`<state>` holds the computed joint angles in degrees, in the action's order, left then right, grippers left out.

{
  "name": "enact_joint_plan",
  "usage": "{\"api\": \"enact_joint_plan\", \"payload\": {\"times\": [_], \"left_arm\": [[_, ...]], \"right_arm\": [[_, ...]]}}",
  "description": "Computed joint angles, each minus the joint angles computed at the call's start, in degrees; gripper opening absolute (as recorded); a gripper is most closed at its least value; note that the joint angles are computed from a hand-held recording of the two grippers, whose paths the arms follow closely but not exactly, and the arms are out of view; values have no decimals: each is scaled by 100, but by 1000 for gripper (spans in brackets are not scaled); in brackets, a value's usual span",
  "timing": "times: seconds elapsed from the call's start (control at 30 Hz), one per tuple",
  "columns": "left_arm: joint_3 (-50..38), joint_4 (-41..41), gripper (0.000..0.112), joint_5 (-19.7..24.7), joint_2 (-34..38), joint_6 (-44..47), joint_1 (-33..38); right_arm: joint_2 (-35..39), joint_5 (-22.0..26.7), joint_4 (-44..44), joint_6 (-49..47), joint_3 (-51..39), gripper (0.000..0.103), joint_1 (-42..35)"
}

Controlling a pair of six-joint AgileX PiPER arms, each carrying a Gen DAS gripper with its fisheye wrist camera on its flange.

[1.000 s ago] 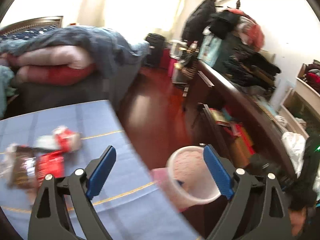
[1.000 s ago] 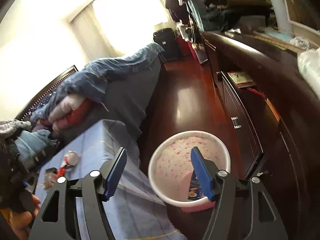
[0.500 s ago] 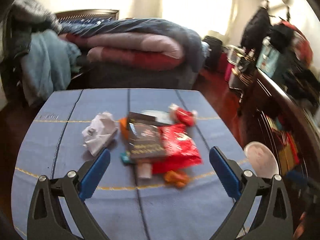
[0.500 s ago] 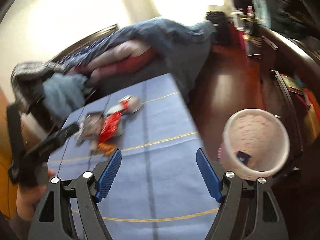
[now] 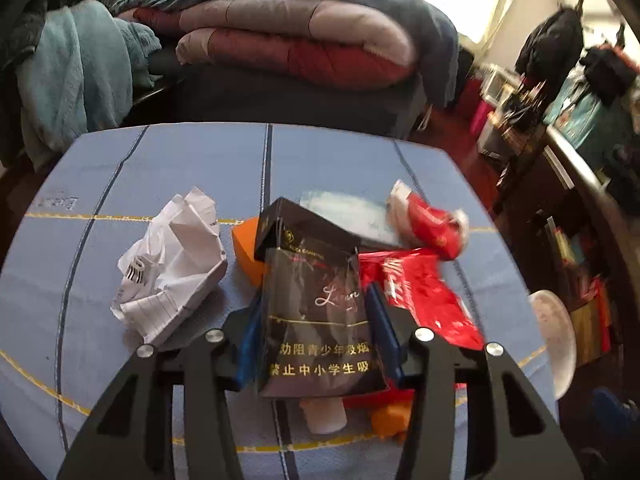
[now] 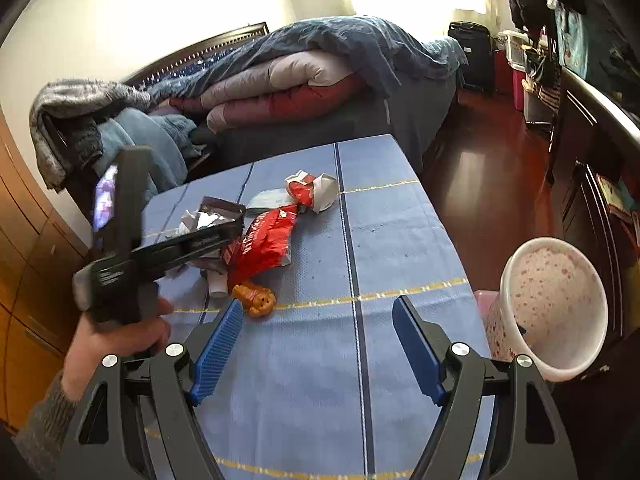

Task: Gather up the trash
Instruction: 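Grasp the black cigarette box with the left tool while the right tool grasps the red snack bag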

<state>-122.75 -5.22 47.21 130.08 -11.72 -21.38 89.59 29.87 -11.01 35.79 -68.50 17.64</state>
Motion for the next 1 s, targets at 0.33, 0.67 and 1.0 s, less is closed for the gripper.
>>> {"api": "enact_joint_plan", "payload": {"times": [0.33,0.67,1.0], "left_arm": [[2482,360,49,-1472,-1943,-63,479],[2835,-330,50,-1541,-2171,661,930],[2937,-567,50,-1509,-2358,765,876]], "right_arm": [[1932,563,368,-415,-2130,79,206],[3024,1007,1385,-767,-3343,36,-125],[2334,885,1047,-640,-2941,5,-5]]}}
